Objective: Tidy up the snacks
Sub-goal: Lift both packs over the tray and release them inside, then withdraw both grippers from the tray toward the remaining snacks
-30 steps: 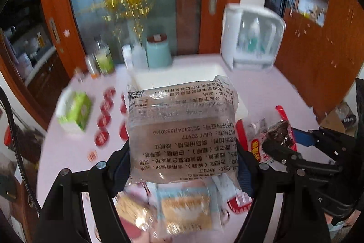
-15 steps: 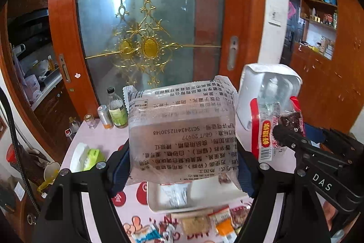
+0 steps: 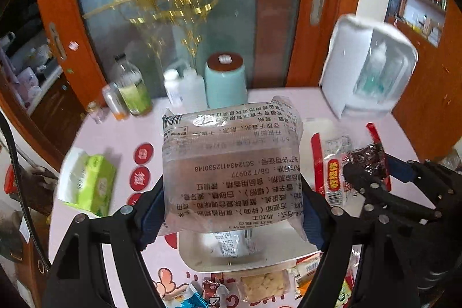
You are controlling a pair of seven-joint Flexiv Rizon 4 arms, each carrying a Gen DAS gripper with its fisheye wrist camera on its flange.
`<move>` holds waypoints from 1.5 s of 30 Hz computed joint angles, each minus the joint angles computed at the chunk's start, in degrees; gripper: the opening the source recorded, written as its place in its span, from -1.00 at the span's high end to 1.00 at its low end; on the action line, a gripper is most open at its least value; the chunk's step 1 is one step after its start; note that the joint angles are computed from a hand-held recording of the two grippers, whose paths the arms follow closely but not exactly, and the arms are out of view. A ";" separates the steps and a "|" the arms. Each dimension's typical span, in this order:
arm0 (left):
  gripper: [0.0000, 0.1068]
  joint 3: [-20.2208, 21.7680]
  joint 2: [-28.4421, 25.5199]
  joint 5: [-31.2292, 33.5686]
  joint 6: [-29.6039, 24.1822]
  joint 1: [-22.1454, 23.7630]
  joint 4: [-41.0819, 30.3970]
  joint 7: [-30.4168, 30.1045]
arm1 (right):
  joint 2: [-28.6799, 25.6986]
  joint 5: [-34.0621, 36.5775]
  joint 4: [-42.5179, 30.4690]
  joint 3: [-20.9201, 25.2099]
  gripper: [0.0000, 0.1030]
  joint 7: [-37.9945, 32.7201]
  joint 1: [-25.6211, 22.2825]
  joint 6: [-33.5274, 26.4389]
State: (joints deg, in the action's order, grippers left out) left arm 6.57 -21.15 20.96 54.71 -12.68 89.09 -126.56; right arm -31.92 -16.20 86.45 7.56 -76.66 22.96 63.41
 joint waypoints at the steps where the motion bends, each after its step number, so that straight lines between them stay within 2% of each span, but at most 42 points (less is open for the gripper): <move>1: -0.52 -0.36 -0.50 -0.87 0.29 0.53 0.32 0.46 | -0.86 -0.04 -0.80 0.09 0.16 -0.39 0.05 -1.35; 4: -0.60 -1.53 -1.50 -4.44 3.25 2.39 2.20 2.80 | -2.57 0.73 -2.36 0.62 0.15 -1.42 -0.13 -3.68; 6: -0.82 -3.38 -1.71 -9.16 7.79 4.67 5.13 6.21 | -3.35 1.41 -3.19 1.01 0.14 -2.17 -0.21 -5.60; 7: -0.92 -3.06 -1.74 -10.05 9.01 4.63 5.79 6.56 | -3.51 2.05 -3.17 1.44 0.04 -2.85 -0.51 -5.49; 8: -0.92 -1.36 -1.70 -8.77 9.68 3.34 5.81 5.08 | -3.47 2.48 -2.79 1.60 -0.05 -3.27 -0.66 -4.75; 10: -0.92 2.42 -1.60 -4.14 7.90 0.09 4.26 1.24 | -3.17 2.67 -1.90 1.27 -0.50 -3.23 -0.52 -3.02; 11: -0.92 2.71 -1.35 -3.51 7.45 -0.10 4.13 0.68 | -2.98 2.61 -1.50 0.96 -0.55 -2.87 -0.37 -2.28; 21: -0.92 0.35 4.19 -5.42 9.21 1.94 9.01 1.21 | 0.75 6.24 1.22 2.85 -0.55 -2.61 -2.24 0.58; 29: -0.92 -1.46 10.60 -0.96 7.80 0.45 12.31 -1.02 | 7.77 7.58 8.83 3.79 -0.56 -3.77 -3.24 5.43; 37: -0.92 -5.17 18.33 6.84 3.82 -0.61 15.71 -8.18 | 15.87 10.77 17.60 5.90 -0.56 -6.93 -5.66 9.91; 45: -0.92 -10.62 24.83 10.67 -0.07 -0.03 19.75 -14.83 | 22.72 17.15 24.08 7.94 -0.56 -12.99 -7.50 12.36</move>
State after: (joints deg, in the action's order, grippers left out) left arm -4.04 3.68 31.63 54.64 -12.71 108.84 -141.39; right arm -9.21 0.96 110.53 15.50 -89.66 15.46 75.78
